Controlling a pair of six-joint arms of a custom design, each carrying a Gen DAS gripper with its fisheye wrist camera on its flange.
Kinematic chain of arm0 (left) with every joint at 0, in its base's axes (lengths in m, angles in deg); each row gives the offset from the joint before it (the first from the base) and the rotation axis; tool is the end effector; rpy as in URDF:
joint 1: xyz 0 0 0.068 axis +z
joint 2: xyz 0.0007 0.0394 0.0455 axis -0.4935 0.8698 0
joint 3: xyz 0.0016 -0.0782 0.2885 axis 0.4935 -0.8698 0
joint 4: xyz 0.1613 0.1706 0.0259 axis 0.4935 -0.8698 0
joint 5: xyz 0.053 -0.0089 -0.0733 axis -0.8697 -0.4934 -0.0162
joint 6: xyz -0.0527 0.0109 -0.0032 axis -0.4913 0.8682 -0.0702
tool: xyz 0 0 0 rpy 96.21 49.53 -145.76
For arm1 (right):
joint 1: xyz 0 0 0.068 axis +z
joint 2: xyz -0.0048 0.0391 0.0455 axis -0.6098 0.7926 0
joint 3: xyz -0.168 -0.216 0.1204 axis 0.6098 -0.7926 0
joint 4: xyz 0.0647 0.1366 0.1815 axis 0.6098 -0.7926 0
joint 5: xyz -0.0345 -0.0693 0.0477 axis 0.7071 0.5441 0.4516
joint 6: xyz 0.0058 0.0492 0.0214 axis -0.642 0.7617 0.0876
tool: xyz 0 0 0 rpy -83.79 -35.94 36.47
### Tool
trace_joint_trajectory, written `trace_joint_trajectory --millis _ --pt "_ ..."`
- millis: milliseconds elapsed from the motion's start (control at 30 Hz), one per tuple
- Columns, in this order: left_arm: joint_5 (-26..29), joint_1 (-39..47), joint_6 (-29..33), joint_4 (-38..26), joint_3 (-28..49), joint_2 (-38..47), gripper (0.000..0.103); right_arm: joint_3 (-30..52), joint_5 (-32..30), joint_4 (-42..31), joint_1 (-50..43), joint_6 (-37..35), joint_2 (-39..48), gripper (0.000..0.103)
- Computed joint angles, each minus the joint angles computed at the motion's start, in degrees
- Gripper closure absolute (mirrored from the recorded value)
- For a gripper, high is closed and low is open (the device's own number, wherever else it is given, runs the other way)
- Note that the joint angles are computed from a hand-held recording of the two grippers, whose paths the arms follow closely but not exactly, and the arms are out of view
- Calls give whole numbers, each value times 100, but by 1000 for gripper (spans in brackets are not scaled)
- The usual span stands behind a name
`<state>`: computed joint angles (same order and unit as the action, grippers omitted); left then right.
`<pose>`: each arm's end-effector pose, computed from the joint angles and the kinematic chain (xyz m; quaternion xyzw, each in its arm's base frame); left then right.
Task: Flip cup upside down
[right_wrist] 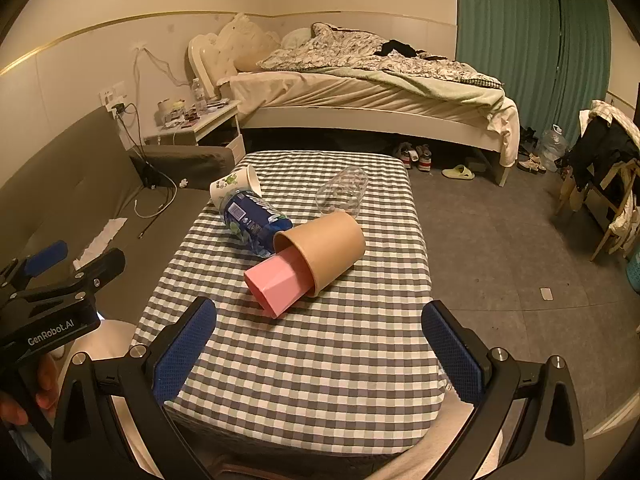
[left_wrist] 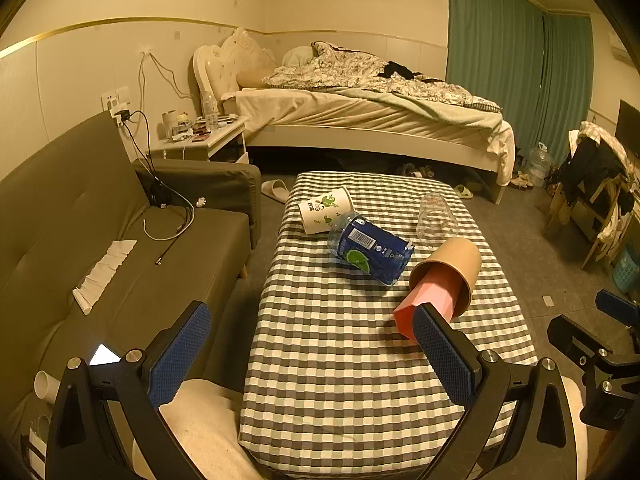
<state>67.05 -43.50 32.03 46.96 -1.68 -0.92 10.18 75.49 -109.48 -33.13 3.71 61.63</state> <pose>0.2764 -0.0567 0.3511 -0.0878 0.9023 0.0411 0.4201 0.3030 0.0292 0.3357 -0.1091 0.9120 0.0679 0.3895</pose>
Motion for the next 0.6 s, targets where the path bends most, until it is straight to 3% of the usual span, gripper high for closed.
trace_joint_trajectory --millis 333,600 --pt "197 242 5 10 62 199 0 216 111 -101 183 -52 207 0" --pt "520 741 120 -131 631 752 0 1076 209 -481 411 -114 854 0"
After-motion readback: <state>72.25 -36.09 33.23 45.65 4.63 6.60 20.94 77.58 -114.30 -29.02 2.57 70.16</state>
